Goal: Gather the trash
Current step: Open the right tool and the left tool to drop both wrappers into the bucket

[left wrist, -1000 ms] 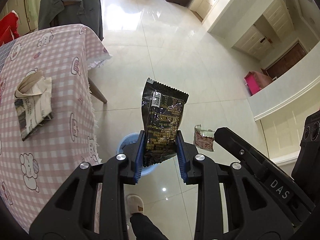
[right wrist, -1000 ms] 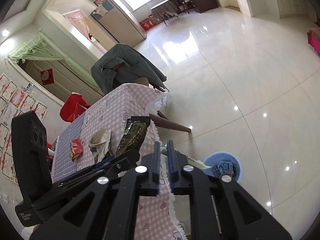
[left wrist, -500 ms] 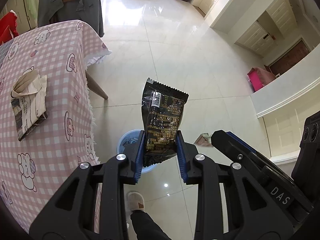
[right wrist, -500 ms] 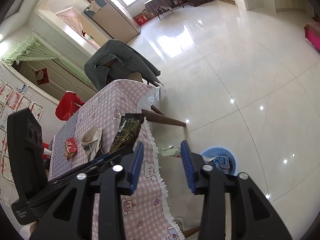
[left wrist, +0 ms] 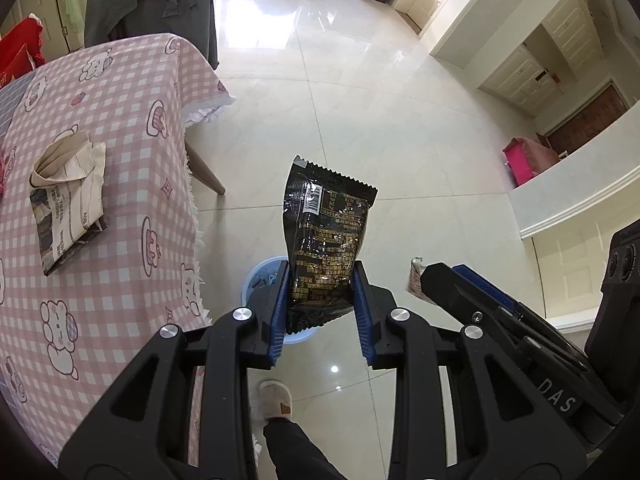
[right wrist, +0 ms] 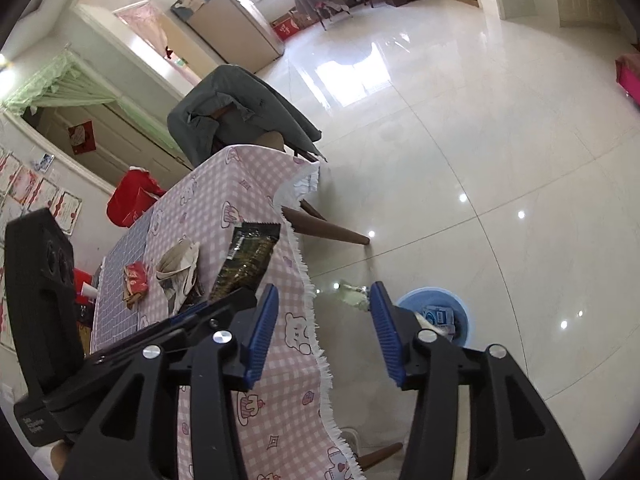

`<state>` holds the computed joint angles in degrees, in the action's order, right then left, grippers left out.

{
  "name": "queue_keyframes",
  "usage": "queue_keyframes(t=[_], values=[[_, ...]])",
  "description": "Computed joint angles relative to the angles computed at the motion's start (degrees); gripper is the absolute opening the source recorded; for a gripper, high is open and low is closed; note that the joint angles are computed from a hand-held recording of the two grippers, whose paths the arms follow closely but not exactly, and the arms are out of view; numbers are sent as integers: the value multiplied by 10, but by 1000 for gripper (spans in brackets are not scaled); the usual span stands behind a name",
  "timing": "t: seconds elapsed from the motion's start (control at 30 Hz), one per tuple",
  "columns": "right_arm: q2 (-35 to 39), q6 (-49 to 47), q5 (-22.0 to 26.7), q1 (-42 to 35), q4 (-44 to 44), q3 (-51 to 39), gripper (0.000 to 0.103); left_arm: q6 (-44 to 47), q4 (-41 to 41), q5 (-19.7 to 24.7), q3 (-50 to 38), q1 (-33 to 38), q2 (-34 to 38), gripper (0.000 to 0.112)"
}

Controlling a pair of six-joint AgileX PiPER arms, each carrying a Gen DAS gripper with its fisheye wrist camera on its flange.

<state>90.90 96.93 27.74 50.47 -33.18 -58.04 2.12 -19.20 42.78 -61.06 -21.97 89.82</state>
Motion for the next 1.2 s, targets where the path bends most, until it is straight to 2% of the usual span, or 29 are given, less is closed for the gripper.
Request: queue_keyframes(t=[0.03, 0.07, 0.1, 0.2, 0.33, 0.43, 0.5, 0.6, 0.87, 1.2], values=[[0, 14, 7, 5, -15, -2, 42, -3, 1, 2, 1, -1, -3, 30], [-1, 19, 9, 7, -23, -3, 32, -3, 3, 2, 3, -1, -4, 30], [-2, 20, 5, 8, -28, -1, 27, -3, 3, 2, 4, -1, -5, 30], [1, 16, 5, 10, -30, -4, 15, -1, 0, 3, 8, 0, -9, 30], [3, 15, 9, 13, -33, -7, 13, 3, -3, 4, 11, 0, -11, 30], [0, 12, -3, 7, -18, -1, 15, 3, -6, 5, 12, -1, -10, 30], [-2, 8, -2, 5, -12, 1, 24, -1, -5, 6, 11, -7, -8, 30], [-7, 14, 12, 8, -15, 4, 30, -7, -4, 7, 5, -17, -3, 30], [-26, 60, 34, 19, -45, 18, 37, -16, -6, 12, -13, -36, 12, 30], [-52, 108, 88, 40, -76, 36, 48, -32, -3, 4, -18, -56, 17, 35]])
